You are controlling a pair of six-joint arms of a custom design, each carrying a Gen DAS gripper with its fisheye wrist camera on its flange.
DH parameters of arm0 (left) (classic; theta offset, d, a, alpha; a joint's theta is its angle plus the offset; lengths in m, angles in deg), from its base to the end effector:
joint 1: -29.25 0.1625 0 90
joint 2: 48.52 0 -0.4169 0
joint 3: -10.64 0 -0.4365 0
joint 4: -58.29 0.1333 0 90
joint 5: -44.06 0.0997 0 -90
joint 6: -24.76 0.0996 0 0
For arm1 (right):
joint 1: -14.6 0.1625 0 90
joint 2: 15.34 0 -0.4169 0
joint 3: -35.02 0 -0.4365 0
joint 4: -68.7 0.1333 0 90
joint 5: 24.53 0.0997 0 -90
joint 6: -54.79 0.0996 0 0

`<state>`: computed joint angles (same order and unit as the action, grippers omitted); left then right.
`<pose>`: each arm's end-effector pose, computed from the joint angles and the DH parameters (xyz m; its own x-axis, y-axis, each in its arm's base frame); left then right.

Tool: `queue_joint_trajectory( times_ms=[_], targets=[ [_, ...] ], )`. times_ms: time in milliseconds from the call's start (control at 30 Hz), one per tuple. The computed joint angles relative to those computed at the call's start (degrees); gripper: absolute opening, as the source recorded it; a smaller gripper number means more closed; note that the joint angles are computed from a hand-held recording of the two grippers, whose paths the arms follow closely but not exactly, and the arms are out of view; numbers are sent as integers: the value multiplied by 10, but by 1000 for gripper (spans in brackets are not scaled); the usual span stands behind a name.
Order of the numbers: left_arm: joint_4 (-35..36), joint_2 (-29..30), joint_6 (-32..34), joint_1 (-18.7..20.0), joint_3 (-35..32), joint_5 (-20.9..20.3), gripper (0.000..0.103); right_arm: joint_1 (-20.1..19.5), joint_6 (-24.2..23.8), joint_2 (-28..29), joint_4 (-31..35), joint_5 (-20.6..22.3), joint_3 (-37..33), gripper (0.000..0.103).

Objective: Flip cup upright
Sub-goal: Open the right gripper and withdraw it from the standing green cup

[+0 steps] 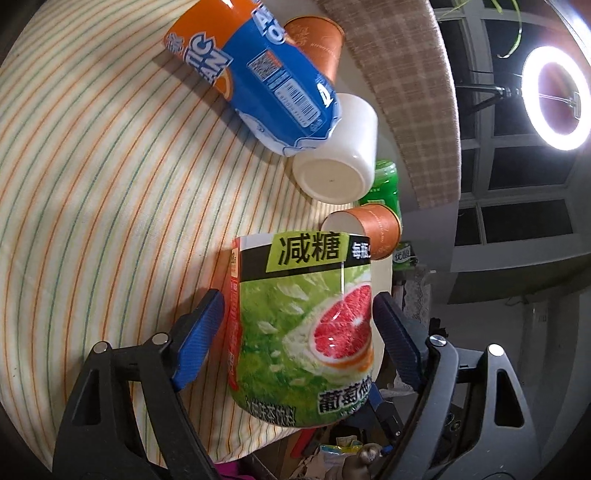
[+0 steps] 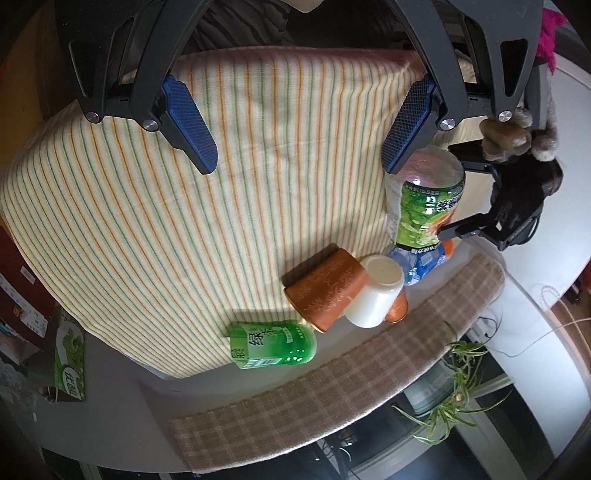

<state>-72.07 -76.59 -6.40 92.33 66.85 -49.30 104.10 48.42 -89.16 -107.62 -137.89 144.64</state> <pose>-0.2808 -0.8346 0.0767 -0.9858 -0.0547 0.1585 -0.0790 0.9853 -0.1515 0.0885 -0.6050 0.3264 -0.9103 0.2416 0.3362 -0.0960 0.6667 -0.7391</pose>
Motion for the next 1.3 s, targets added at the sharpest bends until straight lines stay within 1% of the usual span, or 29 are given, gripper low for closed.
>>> queue_joint_trajectory(
  times_ms=[100,267,433,500,733,1000,1100,1167,1300],
  targets=[
    [-4,3,-1,0,-1,-6,82,-2,3,-2,-3,-3,1,91],
    [-11,2,7,-4,3,4,82,-1,2,-1,-6,-7,0,91],
    [-27,-12,30,-14,23,30,82,-1,3,0,-6,-9,0,91],
    [-35,-18,43,-19,32,45,82,-1,4,0,-6,-9,0,91],
    [-80,-39,109,-44,73,122,81,2,2,4,-7,-10,-1,91],
    [-153,-54,211,-78,119,219,81,6,1,8,-8,-11,-4,91],
    [-177,-56,243,-86,131,243,81,7,1,8,-8,-10,-5,91],
    [-196,-53,269,-93,137,266,81,8,-1,8,-10,-11,-4,91],
    [-222,-51,305,-100,146,291,80,9,-3,8,-13,-15,-3,91]
  ],
)
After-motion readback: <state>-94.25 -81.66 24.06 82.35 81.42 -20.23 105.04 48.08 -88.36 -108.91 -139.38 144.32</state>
